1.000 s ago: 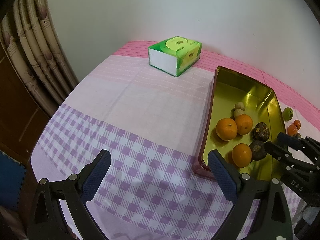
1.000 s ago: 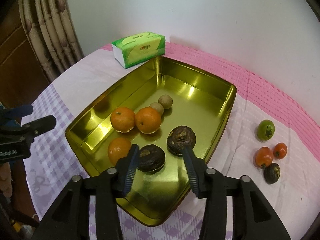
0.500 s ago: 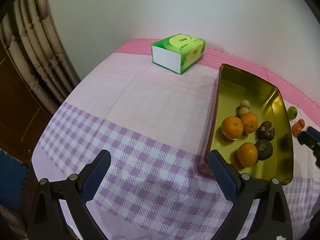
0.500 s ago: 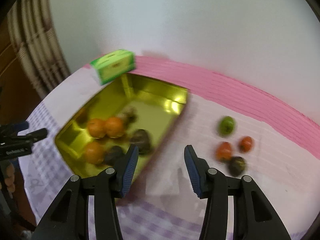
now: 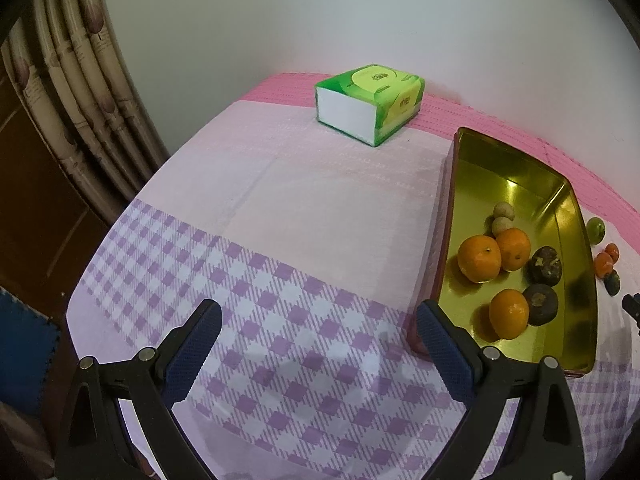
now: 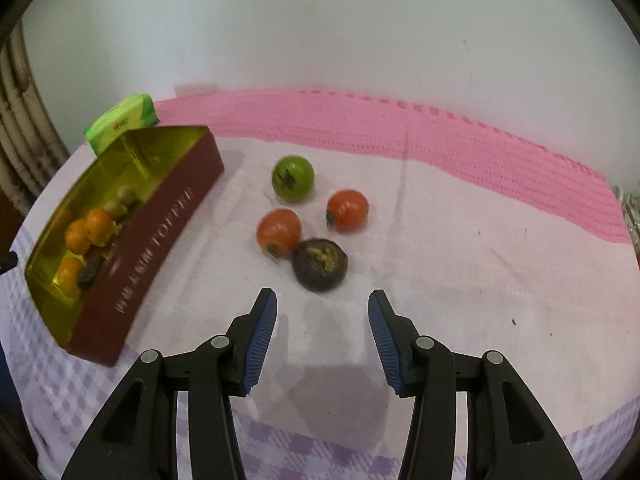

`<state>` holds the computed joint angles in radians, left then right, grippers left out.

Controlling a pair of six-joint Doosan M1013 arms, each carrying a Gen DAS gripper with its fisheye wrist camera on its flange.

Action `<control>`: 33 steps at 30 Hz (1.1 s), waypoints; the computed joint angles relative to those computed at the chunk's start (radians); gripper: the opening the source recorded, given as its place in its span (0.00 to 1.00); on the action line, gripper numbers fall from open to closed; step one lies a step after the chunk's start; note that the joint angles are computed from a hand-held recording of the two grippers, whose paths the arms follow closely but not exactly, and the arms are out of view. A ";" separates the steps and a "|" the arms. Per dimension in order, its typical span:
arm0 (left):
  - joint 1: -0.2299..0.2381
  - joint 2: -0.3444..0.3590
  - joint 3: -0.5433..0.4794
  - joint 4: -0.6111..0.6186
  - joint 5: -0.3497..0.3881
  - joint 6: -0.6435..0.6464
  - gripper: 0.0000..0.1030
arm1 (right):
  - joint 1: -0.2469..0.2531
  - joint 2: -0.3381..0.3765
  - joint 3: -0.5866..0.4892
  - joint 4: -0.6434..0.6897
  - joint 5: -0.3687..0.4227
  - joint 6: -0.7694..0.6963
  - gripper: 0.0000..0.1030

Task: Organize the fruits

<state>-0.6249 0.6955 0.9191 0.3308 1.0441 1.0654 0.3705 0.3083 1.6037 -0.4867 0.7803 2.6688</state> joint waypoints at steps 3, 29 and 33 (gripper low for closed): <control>0.001 0.002 -0.003 0.003 0.002 0.003 0.94 | -0.001 0.008 -0.001 0.002 -0.007 -0.004 0.48; -0.035 -0.007 -0.032 -0.059 -0.056 0.097 0.94 | -0.021 0.054 -0.009 -0.081 -0.069 0.008 0.38; -0.055 0.017 -0.079 -0.078 -0.037 0.135 0.94 | -0.022 0.047 0.006 -0.095 -0.091 0.026 0.37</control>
